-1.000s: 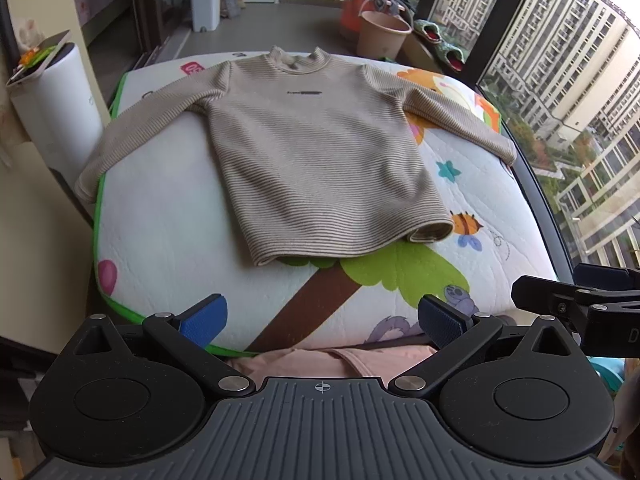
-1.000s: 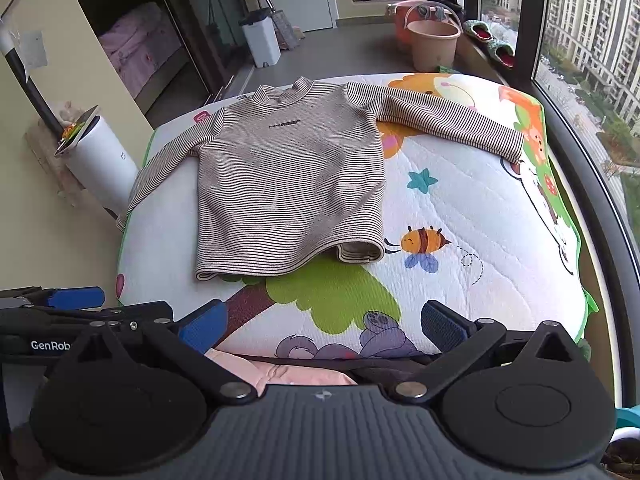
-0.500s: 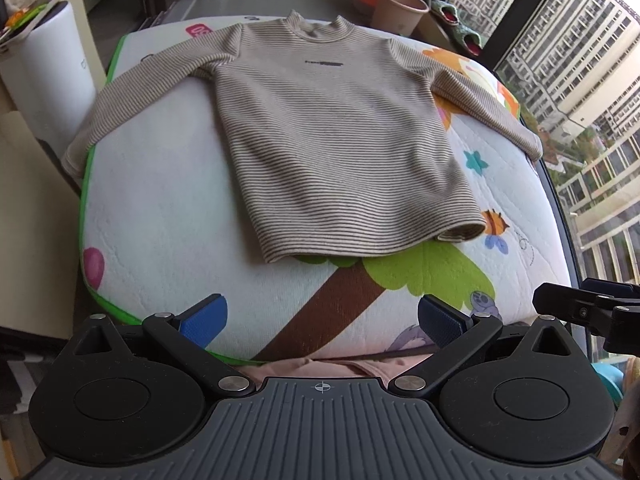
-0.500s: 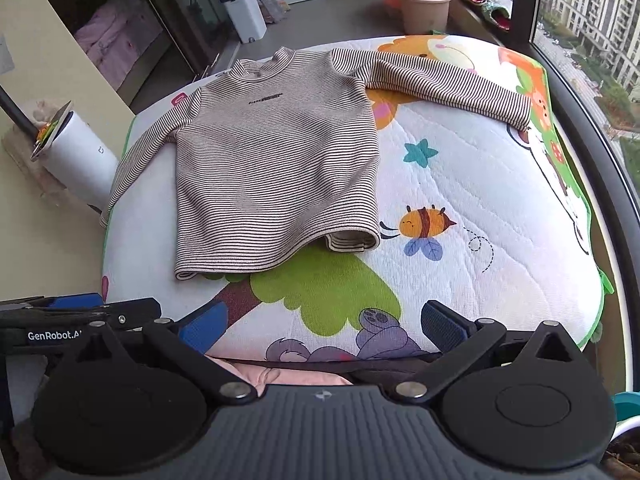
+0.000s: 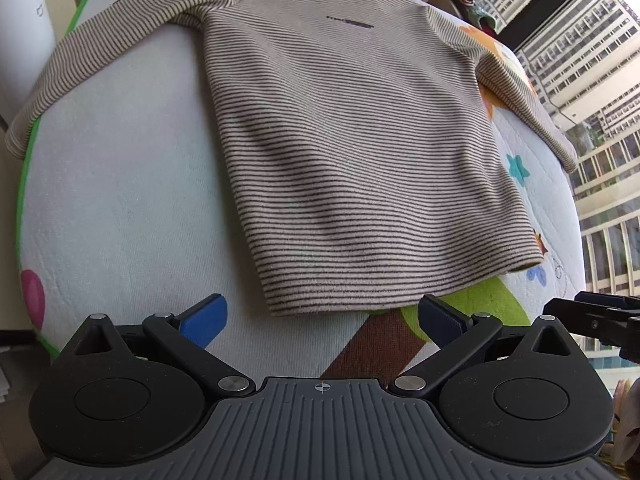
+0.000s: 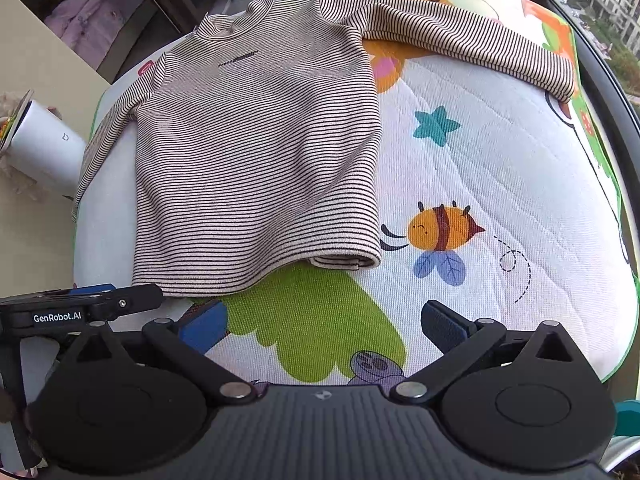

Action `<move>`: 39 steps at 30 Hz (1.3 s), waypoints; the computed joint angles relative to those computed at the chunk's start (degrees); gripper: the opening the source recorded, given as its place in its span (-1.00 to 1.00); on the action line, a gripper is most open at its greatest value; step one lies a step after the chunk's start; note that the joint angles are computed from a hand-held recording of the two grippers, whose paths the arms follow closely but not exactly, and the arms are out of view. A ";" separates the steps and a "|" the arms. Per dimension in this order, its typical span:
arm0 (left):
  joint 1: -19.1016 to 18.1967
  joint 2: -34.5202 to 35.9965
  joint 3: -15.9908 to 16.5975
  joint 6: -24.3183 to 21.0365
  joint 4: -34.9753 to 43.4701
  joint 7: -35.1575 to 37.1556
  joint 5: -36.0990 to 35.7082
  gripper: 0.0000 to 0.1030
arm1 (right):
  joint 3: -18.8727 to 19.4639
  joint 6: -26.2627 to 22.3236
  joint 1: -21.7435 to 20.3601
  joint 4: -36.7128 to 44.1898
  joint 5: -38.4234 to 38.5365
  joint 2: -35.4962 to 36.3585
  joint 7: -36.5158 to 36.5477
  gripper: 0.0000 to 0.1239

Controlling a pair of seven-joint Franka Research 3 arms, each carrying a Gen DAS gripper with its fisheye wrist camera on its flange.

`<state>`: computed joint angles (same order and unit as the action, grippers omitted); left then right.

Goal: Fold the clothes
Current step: 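Move both grippers toward the sweater hem and grasp the hem with the right gripper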

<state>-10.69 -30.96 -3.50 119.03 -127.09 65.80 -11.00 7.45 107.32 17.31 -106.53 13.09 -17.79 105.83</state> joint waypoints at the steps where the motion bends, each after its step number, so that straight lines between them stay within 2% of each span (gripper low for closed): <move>1: -0.23 0.16 0.20 2.15 -0.46 0.78 -0.50 1.00 | -0.28 1.34 0.20 -0.49 0.74 0.25 -1.21 0.66; 5: -1.67 1.07 1.50 12.29 -3.54 4.02 -4.30 1.00 | -1.56 13.97 1.15 -6.02 6.11 -0.54 -7.73 0.66; 7: -2.19 1.92 1.93 16.50 -4.70 5.16 -6.13 1.00 | -1.98 23.09 1.61 -10.12 9.10 -1.43 -11.35 0.66; 10: -1.38 3.02 0.48 24.62 -6.47 6.57 -3.71 1.00 | -2.91 36.22 3.00 -15.17 13.80 -1.89 -18.46 0.66; 12: 0.94 3.58 -2.38 32.03 -8.24 5.56 2.53 1.00 | -2.98 42.40 3.35 -16.55 14.40 -0.79 -22.33 0.66; 14: 3.70 4.80 -5.06 38.37 -9.23 2.86 9.50 1.00 | -2.62 46.95 3.04 -17.19 13.95 0.81 -23.27 0.66; 17: 1.10 8.23 -2.20 41.99 -7.87 2.81 9.32 1.00 | -3.22 50.78 3.19 -16.15 16.13 4.03 -22.90 0.66; 19: -1.68 10.38 0.49 44.72 -7.02 4.53 6.26 1.00 | -4.06 53.98 3.75 -15.36 19.24 6.06 -24.04 0.66; 22: -2.49 12.93 1.41 51.63 -6.87 4.41 4.13 1.00 | -4.76 59.21 3.93 -13.96 24.03 9.37 -24.65 0.66; 24: -1.42 14.29 0.61 58.38 -8.03 2.22 4.74 1.00 | -5.61 60.72 3.94 -12.94 29.78 11.26 -24.40 0.66; 26: -1.05 15.84 0.64 61.62 -8.52 -0.21 5.83 1.00 | -6.27 59.91 3.28 -11.97 35.64 12.70 -23.50 0.66; 28: -5.14 16.72 4.63 60.10 -8.27 0.68 4.13 1.00 | -6.71 59.20 3.03 -11.58 44.10 13.25 -27.66 0.66; 29: -6.10 17.12 5.56 59.25 -8.20 1.00 3.21 1.00 | -6.84 58.85 2.83 -11.40 48.60 13.45 -30.23 0.66; 32: -7.50 17.04 6.64 60.34 -8.80 2.69 1.97 1.00 | -6.59 57.77 1.88 -10.81 58.93 13.75 -36.38 0.66; 33: -7.79 17.01 6.86 60.31 -8.82 3.20 1.78 1.00 | -6.29 57.19 1.40 -10.68 58.84 13.87 -36.50 0.66; 37: -2.33 16.98 1.91 58.33 -8.24 0.05 6.37 1.00 | -5.12 54.82 0.05 -9.96 50.29 14.66 -36.68 0.66; 39: -1.66 16.90 1.32 57.60 -8.11 -0.52 7.49 1.00 | -5.25 54.09 -0.17 -10.22 52.93 14.32 -39.89 0.66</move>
<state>-12.35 -14.06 -2.18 176.63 -135.20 65.28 -3.51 2.20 161.41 17.14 -116.75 66.02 -3.46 65.94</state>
